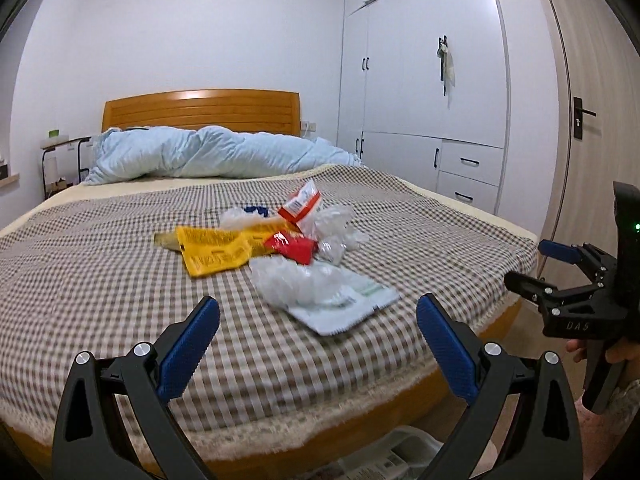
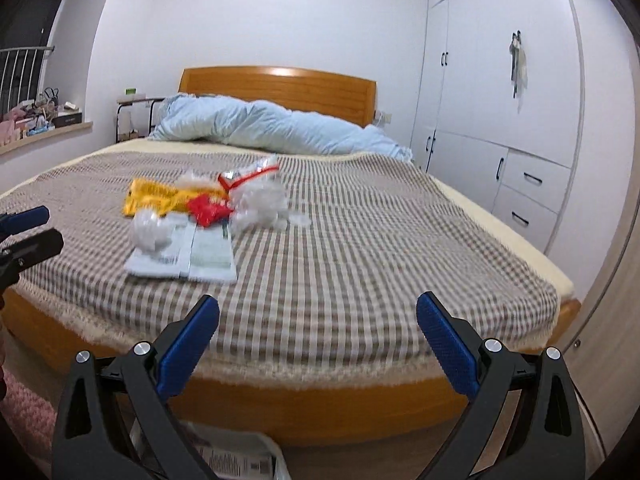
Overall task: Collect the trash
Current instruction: 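Raise both open tools from the bin back toward the bed, then move both open tools over the trash pile on the bed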
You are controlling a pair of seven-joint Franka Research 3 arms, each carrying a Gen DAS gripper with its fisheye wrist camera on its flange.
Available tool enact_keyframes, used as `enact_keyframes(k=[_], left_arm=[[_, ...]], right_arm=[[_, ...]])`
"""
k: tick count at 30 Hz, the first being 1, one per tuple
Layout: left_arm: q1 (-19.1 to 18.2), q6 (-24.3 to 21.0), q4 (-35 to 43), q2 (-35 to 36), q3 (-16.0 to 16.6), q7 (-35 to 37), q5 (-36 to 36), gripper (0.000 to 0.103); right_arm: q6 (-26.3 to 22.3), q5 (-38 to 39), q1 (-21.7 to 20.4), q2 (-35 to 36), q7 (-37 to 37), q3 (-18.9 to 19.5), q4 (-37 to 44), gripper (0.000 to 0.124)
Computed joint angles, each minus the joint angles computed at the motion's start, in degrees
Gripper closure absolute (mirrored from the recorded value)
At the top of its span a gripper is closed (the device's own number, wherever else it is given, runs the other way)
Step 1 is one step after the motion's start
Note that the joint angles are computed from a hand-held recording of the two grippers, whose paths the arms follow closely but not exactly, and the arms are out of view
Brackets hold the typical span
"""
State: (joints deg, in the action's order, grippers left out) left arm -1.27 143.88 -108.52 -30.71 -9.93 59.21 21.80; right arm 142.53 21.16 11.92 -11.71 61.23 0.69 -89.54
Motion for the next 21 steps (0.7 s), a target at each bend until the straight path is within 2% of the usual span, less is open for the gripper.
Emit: enact_keyframes(k=[8, 11, 13, 16, 18, 21], left_arm=[[-0.14, 1.24, 4.2, 4.14, 1.78, 0.92, -2.28, 0.008], [0.81, 1.29, 6.77, 6.12, 1.36, 3.25, -0.29, 0.008], [1.67, 1.57, 7.54, 6.68, 1.17, 3.2, 0.74, 0.008], [2.32, 2.1, 6.78, 6.1, 1.76, 0.19, -0.55, 0.008], [1.86, 0.9, 6.98, 6.12, 2.45, -0.43, -2.54, 0.008], [2.2, 1.08, 7.53, 6.43, 2.36, -2.3, -3.26, 0.008]], right_arm=[[1.43, 1.13, 0.81, 6.12, 2.11, 0.9, 8.42, 0.029], [-0.06, 3.79, 0.94, 10.01, 2.63, 0.77, 14.48, 0.029], [0.66, 3.4, 0.74, 11.78, 4.73, 1.03, 16.65, 0.029], [3.35, 0.61, 0.55, 12.22, 10.22, 1.27, 15.82, 0.029], [4.77, -1.25, 0.54, 12.1, 13.28, 1.4, 14.71, 0.029], [4.44, -2.43, 0.51, 12.51, 16.57, 1.49, 14.92, 0.029]])
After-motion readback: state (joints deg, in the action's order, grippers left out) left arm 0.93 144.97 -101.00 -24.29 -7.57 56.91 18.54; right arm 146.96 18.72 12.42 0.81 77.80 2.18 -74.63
